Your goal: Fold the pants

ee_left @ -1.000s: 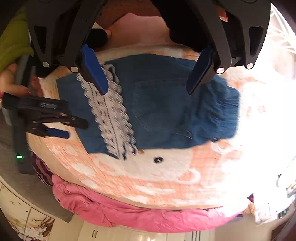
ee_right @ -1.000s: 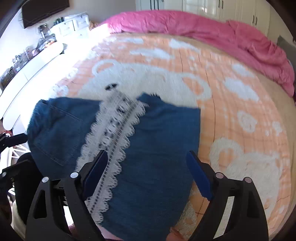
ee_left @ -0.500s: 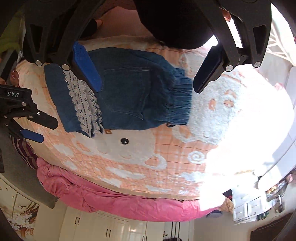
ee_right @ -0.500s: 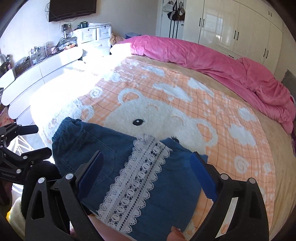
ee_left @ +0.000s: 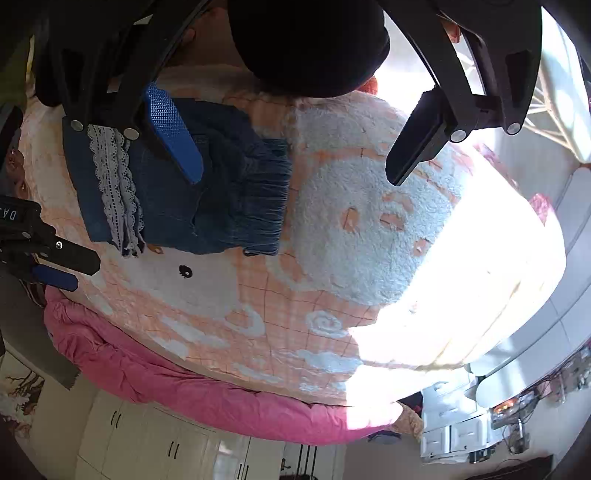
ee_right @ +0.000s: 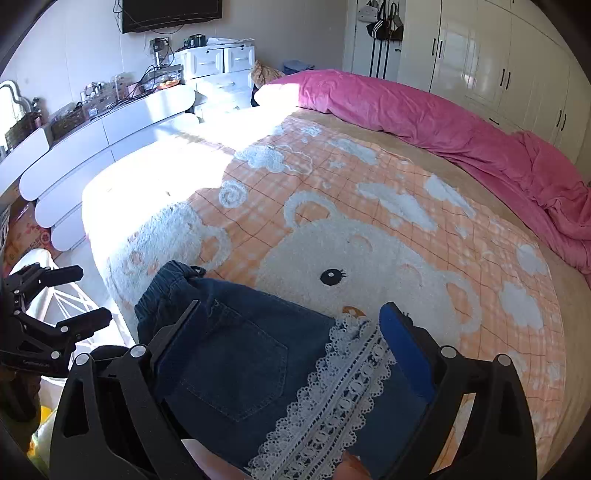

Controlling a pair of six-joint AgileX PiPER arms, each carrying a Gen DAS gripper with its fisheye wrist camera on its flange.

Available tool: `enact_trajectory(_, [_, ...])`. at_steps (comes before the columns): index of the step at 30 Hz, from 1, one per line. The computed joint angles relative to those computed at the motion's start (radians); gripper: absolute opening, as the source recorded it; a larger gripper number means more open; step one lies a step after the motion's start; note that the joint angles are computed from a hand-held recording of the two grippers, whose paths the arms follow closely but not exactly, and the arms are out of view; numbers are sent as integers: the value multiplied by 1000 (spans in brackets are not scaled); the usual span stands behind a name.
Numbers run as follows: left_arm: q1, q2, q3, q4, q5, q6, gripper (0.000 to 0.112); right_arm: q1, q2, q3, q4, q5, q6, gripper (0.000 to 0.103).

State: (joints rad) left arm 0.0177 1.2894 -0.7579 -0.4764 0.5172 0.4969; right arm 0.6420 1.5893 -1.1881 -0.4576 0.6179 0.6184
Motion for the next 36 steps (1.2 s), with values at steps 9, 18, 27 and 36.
enact_trajectory(9, [101, 74, 12, -146, 19, 168, 93, -32, 190, -208, 285, 31, -272, 94])
enact_trajectory(18, [62, 156, 35, -343, 100, 298, 93, -68, 407, -461, 555, 176, -515, 94])
enact_trajectory(27, [-9, 271, 21, -478, 93, 354, 78, -105, 630, -724, 698, 381, -680, 94])
enact_trajectory(36, [-16, 334, 4, -525, 82, 383, 67, -140, 734, -783, 903, 418, -834, 46])
